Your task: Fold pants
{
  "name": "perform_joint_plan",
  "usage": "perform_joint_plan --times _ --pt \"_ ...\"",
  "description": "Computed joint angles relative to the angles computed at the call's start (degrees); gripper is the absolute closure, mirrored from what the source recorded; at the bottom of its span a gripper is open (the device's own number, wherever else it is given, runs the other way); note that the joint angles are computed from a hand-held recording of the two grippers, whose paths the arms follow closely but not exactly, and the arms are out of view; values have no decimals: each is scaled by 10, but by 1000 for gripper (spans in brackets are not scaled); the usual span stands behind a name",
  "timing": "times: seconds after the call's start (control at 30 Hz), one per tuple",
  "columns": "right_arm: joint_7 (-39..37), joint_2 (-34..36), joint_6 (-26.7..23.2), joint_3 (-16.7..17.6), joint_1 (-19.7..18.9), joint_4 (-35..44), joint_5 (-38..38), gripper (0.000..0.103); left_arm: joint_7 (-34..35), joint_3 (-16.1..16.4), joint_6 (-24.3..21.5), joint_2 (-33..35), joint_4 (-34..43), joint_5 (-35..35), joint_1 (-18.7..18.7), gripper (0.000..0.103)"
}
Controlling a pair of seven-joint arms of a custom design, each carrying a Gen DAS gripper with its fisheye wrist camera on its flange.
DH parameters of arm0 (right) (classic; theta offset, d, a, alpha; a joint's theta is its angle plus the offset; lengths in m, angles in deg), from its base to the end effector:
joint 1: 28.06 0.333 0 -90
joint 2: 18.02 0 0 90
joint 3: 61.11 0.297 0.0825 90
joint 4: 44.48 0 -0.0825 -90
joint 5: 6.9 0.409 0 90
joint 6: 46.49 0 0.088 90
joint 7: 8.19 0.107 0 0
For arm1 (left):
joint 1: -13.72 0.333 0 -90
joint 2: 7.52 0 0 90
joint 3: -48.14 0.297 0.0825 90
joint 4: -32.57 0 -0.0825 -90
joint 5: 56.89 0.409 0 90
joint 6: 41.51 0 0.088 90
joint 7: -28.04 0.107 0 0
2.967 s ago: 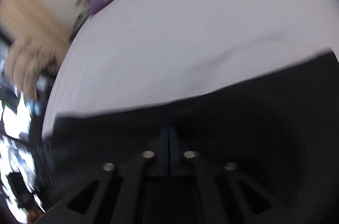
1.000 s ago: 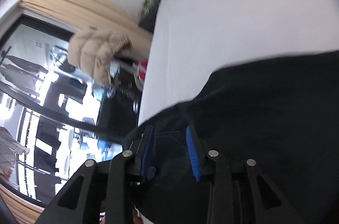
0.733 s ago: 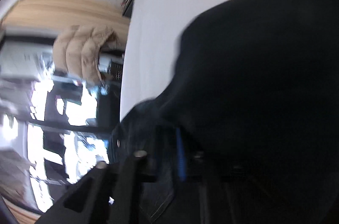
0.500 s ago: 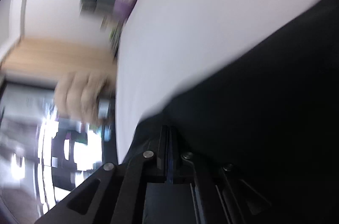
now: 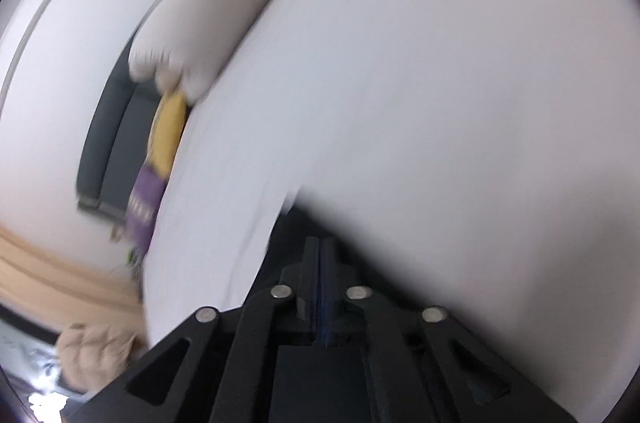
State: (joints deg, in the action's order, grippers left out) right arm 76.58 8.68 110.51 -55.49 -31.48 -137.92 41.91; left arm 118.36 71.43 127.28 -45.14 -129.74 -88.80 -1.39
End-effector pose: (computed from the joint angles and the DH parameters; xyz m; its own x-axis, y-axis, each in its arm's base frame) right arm 0.7307 -0.0113 0.3829 -0.2971 -0.6996 -0.6498 -0.6911 0.6271 -0.3592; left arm 0.3986 0.0791 0.4029 0.3609 -0.7035 0.6122 -0.6160 -0.6727 -0.4099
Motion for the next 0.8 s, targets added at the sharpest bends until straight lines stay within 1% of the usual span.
perform_joint_plan --times 0.03,0.07,0.1,0.13,0.17,0.2,0.23,0.27,0.3,0.37,0.4,0.43,0.47,0.5,0.53,0.57,0.6,0.63,0.67,0.7,0.77,0.8 --pt "9 -15 15 -15 7 -15 -9 48 -33 -46 -16 6 5 23 38 80" --pt "-21 -37 32 -11 -1 -34 23 45 -56 -75 -29 7 10 42 63 80" --pt "-92 -60 22 14 -21 -48 94 45 -78 -91 -37 9 16 62 73 80" --pt "-182 -80 -13 55 -57 -62 162 45 -75 -96 -34 8 24 55 63 80" --pt "-231 -95 -45 75 -76 -74 194 45 -71 -91 -29 10 31 54 49 80" --pt "-268 -111 -91 79 -80 -87 218 45 -69 -91 -27 15 42 56 37 80" --pt "-295 -123 -147 82 -81 -100 231 45 -65 -90 -28 27 56 58 23 80" --pt "-309 -130 -197 81 -78 -110 230 45 -56 -86 -31 45 74 56 5 80" --pt "-312 -133 -222 82 -66 -118 229 45 -47 -81 -41 66 94 51 -11 80" --pt "-311 -126 -257 78 -50 -132 235 45 -36 -86 -58 100 118 39 -19 80" --pt "-300 -117 -262 73 -40 -133 230 48 -31 -92 -65 116 127 33 -17 80" --pt "-293 -108 -247 65 -28 -134 222 67 -26 -95 -78 137 136 20 -19 80" --pt "-291 -104 -225 61 -13 -132 226 78 -10 -92 -71 139 132 -4 -25 80" --pt "-282 -95 -225 54 -6 -122 229 95 18 -82 -54 133 123 -39 -38 80" --pt "-269 -87 -235 41 -8 -114 232 103 43 -70 -50 125 116 -71 -49 80" --pt "-258 -93 -231 25 -9 -119 232 103 53 -71 -53 122 115 -86 -47 80" --pt "-250 -101 -201 7 -5 -124 226 103 56 -77 -55 119 114 -94 -40 80" --pt "-235 -110 -171 -11 1 -129 207 99 38 -100 -56 115 109 -84 -17 80" --pt "-205 -117 -131 -26 11 -130 180 94 28 -113 -56 111 105 -80 -4 80" --pt "-192 -129 -97 -31 16 -142 181 74 20 -120 -55 106 100 -79 4 80" --pt "-215 -158 -69 -30 0 -164 241 51 8 -125 -49 102 97 -86 5 80" --pt "-199 -174 -39 -43 11 -177 228 33 4 -127 -44 102 95 -90 3 80"
